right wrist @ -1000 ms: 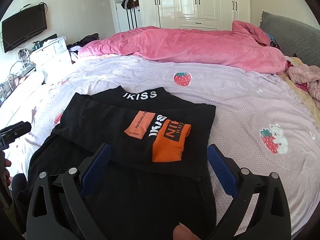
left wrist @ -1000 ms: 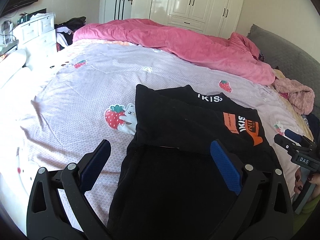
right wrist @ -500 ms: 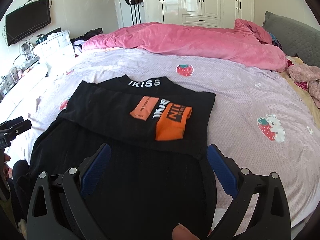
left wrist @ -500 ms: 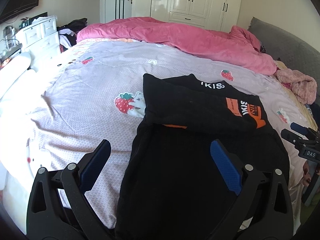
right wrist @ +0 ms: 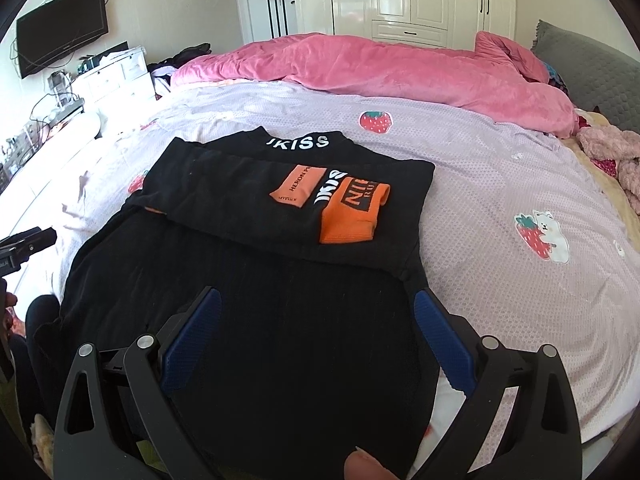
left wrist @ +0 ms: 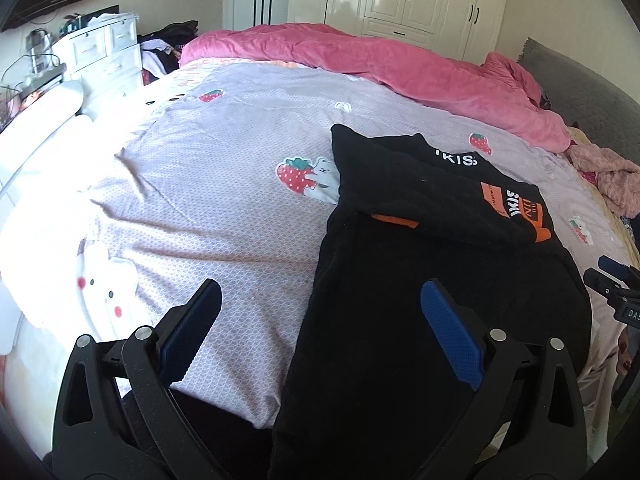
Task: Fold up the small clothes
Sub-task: 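Move both open tools back toward the shirt hem, then grasp the black shirt hem with the left tool while the right tool grasps it too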
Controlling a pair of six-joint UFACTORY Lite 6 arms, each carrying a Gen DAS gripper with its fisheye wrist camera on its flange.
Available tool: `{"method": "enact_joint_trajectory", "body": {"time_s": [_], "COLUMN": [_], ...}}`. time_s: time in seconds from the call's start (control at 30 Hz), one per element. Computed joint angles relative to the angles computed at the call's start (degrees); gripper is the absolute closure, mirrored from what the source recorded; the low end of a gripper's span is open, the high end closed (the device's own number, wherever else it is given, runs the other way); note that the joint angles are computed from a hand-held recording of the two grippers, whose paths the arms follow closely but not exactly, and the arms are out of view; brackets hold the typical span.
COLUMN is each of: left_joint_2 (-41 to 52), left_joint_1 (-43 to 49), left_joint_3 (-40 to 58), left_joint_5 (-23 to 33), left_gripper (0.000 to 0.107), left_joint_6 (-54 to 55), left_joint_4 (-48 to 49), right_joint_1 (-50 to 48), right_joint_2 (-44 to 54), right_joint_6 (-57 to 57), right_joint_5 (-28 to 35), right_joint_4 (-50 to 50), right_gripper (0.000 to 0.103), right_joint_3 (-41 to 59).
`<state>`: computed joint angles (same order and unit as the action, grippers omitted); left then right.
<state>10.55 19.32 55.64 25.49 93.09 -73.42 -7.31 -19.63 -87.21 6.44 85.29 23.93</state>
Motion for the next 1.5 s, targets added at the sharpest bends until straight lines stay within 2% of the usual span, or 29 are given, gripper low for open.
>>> {"method": "enact_joint_trajectory", "body": {"time_s": [0.37,0.9,1.1,1.17,1.23,1.27,1.3,1.5], "left_joint_2": [-0.03,3.55,5.06,6.19,7.15,7.28,7.19,6.69], "left_joint_1": [2.25,6.42,6.40,6.28,6.26,6.20,6.21,7.29], "left_joint_3": [-1.85,-4.31,-4.98,-4.68,-4.39,-4.45,-4.61,-4.85], "left_joint_5": [1.42,4.85,5.21,5.19,5.33,5.18,5.21,5.81], "left_gripper": [0.013,0.014,0.021,0.039,0.043,0.049,0.051,0.070], "left_joint_6": [1.90,4.46,4.00,3.28,2.48,2.41,2.40,2.46], "left_joint_4": [0.60,2.56,3.93,4.91,5.81,5.95,6.14,6.19], "right_joint_1": [-1.25,-11.77,-21.27,-24.63,-28.26,-29.64,-31.04,-37.17], "right_joint_2": [-3.82,-9.91,-13.89,-13.78,-12.85,-12.58,-12.46,-11.11], "right_joint_6": [9.09,7.57,7.84,5.88,3.16,2.20,1.63,-2.44], "right_joint_5": [0.38,6.59,13.17,15.55,18.16,19.14,20.17,23.70], "right_joint_4": [-10.78,-16.50,-23.26,-23.39,-23.19,-23.38,-24.14,-25.95], "right_gripper": [0.007,0.007,0.007,0.007,0.008,0.015,0.029,0.064], "right_joint_3": [-5.65,-13.87,-16.18,-16.45,-16.65,-16.83,-17.03,-17.78]}}
